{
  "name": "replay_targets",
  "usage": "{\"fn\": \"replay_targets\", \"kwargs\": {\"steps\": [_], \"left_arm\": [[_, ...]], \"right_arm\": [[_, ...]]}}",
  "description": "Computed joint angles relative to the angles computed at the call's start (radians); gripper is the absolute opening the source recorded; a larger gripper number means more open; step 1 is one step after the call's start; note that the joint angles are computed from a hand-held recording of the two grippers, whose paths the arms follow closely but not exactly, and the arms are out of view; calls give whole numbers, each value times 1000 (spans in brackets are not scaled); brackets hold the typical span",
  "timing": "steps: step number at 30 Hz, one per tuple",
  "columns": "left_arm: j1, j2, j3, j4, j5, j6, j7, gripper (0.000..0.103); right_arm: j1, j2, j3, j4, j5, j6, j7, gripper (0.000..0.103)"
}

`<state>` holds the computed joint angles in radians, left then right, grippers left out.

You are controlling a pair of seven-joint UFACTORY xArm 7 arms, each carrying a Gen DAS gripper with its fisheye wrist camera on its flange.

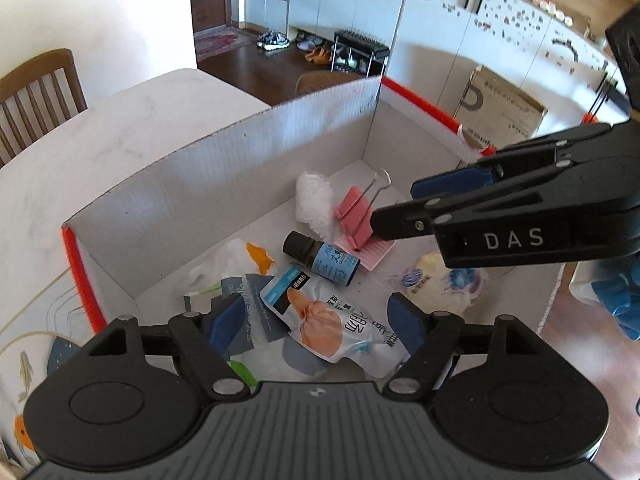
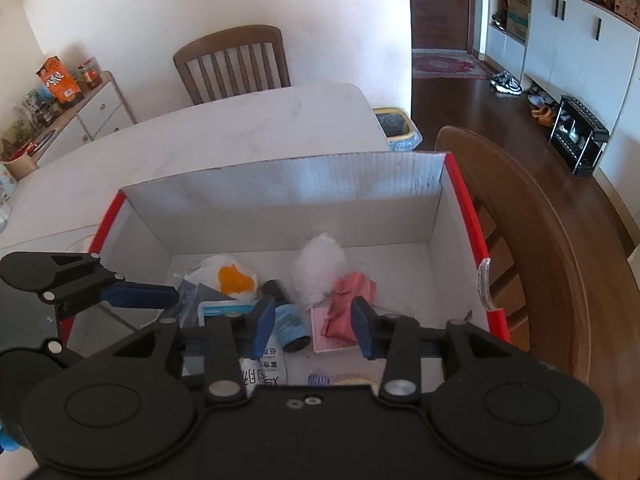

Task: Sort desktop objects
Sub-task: 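Move both tools back over the placemat items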

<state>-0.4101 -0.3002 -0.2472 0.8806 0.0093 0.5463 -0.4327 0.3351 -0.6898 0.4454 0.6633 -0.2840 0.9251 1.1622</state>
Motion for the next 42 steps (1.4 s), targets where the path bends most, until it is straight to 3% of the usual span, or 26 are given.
{"fn": "replay_targets", "kwargs": {"steps": [16, 19, 31, 35, 42], "left_arm": [[42, -328, -31, -195, 7, -80, -144, 78], [50, -403, -36, -231, 9, -56, -166, 78], [31, -735, 37, -411, -32, 65, -116, 78], [41, -843, 64, -462, -46, 119, -80, 78], [84, -1029, 124, -544, -75, 217, -11, 80]], "right_arm": [[23, -52, 48, 49, 24, -7, -14, 47], [12, -43, 81, 73, 3, -11, 2, 64], [-29, 150, 235, 266, -144, 40, 146, 73], [-29, 247, 277, 334, -225, 59, 232, 82], [-12, 428, 332, 461, -384, 101, 359, 88]]}}
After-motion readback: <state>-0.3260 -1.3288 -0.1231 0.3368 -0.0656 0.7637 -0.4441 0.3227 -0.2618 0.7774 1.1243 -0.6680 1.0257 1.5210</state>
